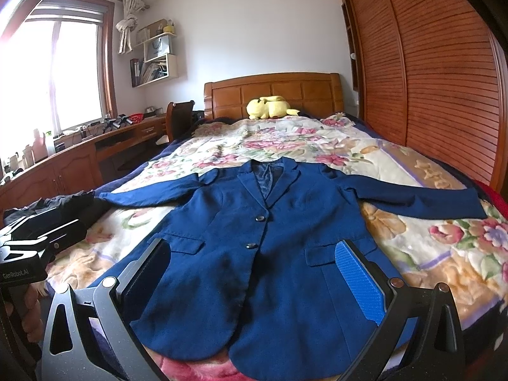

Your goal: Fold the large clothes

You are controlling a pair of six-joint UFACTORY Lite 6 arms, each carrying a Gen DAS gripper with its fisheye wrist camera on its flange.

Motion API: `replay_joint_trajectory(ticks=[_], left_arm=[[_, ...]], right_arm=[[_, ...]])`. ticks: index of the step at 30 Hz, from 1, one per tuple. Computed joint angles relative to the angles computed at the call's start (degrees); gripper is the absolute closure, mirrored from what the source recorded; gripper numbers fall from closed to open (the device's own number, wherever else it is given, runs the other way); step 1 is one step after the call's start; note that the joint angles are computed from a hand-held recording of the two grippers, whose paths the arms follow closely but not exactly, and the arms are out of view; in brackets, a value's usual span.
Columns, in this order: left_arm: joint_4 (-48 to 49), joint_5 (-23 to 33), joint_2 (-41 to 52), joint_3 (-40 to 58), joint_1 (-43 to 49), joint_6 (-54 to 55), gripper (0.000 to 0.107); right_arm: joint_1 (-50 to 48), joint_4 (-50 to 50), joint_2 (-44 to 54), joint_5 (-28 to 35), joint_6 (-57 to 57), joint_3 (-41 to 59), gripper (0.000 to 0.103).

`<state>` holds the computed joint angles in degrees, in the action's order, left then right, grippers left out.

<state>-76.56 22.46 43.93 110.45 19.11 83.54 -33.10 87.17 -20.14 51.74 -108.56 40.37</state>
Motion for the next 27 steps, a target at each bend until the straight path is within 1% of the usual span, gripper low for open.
replay_joint_trajectory(ticks=[19, 24, 27], left_arm=[[0.2, -0.7, -0.5, -0.5, -0.4, -0.3, 0.004], [2.4, -1.1, 2.0, 2.1, -0.5, -2.7, 0.004], [7.9, -1.7, 6.5, 7.8, -0.7, -8.0, 0.004]], right_arm=[[-0.1, 0.6, 0.2, 0.1, -0.9, -0.3, 0.000], [1.3, 1.4, 1.0, -1.0, -1.8, -0.3, 0.000], [5.2, 3.4, 2.8, -3.9, -4.1, 0.4, 0.000]])
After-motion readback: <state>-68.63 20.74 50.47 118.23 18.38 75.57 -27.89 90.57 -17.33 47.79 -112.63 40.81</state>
